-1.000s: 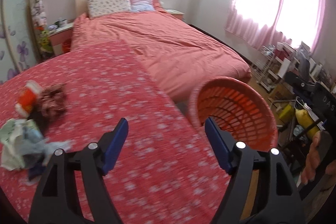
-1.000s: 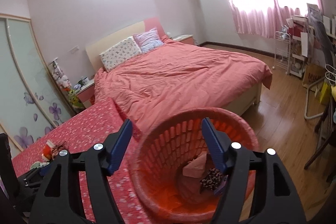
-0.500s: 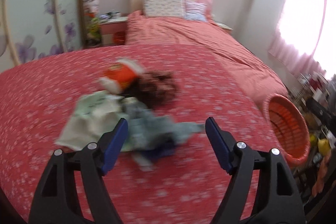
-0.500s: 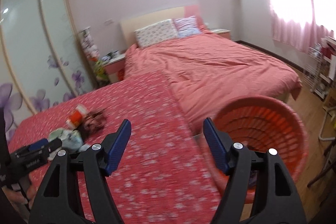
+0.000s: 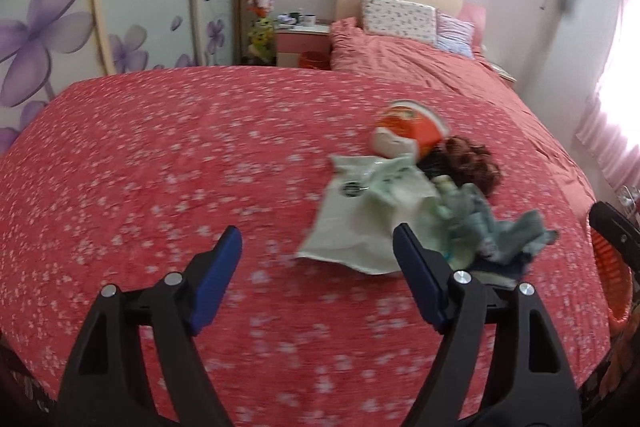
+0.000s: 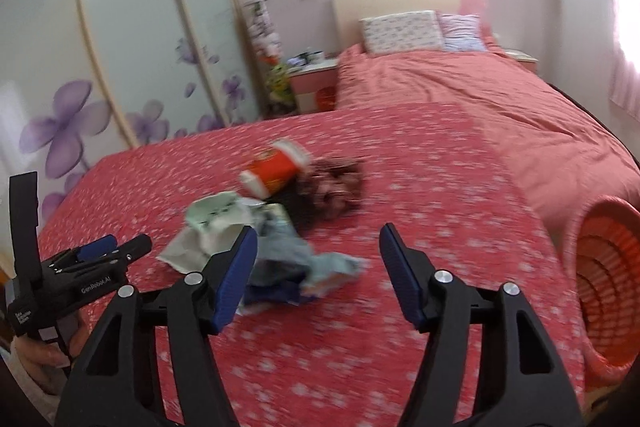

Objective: Collect trash
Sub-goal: 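Grasp a blue sock with the left tool while the right tool grasps a grey sock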

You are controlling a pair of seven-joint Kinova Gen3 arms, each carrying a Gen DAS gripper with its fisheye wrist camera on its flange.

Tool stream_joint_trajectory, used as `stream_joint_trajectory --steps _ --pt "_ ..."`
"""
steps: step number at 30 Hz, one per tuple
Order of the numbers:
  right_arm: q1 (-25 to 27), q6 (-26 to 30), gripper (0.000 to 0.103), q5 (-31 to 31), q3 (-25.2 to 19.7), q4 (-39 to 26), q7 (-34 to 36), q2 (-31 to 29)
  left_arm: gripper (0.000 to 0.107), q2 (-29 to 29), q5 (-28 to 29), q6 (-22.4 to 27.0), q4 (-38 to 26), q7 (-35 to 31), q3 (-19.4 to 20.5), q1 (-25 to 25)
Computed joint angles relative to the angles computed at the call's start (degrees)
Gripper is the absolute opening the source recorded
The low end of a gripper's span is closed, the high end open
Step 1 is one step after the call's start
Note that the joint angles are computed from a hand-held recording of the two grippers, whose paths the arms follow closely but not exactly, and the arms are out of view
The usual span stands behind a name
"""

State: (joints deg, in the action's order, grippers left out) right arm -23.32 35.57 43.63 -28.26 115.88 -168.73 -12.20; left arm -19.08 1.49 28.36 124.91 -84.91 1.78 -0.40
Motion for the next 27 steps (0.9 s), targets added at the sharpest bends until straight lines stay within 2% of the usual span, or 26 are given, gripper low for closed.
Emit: stream_joint_trajectory --steps 2,8,11,12,13,19,27 --pt "-0.81 1.12 0.058 1.25 -0.86 -2.36 0.41 3.76 0.079 -0.15 0.37 -0.36 0.74 -1.17 -1.81 0.11" --pt "-5.64 5.29 0.045 0.52 2.16 -6.14 2.98 10.01 0.079 0.08 3.64 -1.09 1.90 -6.56 -6.90 1.24" --pt "-7.58 5.74 0.029 -1.45 4.46 -6.11 4.72 10.45 0.079 0.48 5.47 -1.59 2.28 -9.11 -8.31 1.55" --pt "-8.32 5.89 0.017 -1.44 5.06 -6.07 4.85 10.52 0.079 0.71 5.87 -1.74 2.31 -9.56 -8.25 1.39" --pt "-9.01 5.92 0.011 -1.65 5.76 -6.06 5.24 10.56 0.079 0.90 6.31 -1.81 2.34 -10.16 -8.38 1.37" --pt "-11.63 5.14 0.008 2.91 7.50 -4.31 -0.21 8.04 0.079 1.86 8.38 -2.06 2.32 -11.71 -7.56 1.21" --pt "-7.71 8.09 0.008 8.85 4.80 -2.14 -8.93 2.59 0.079 2.83 7.42 -2.42 1.81 -8.95 -2.87 1.07"
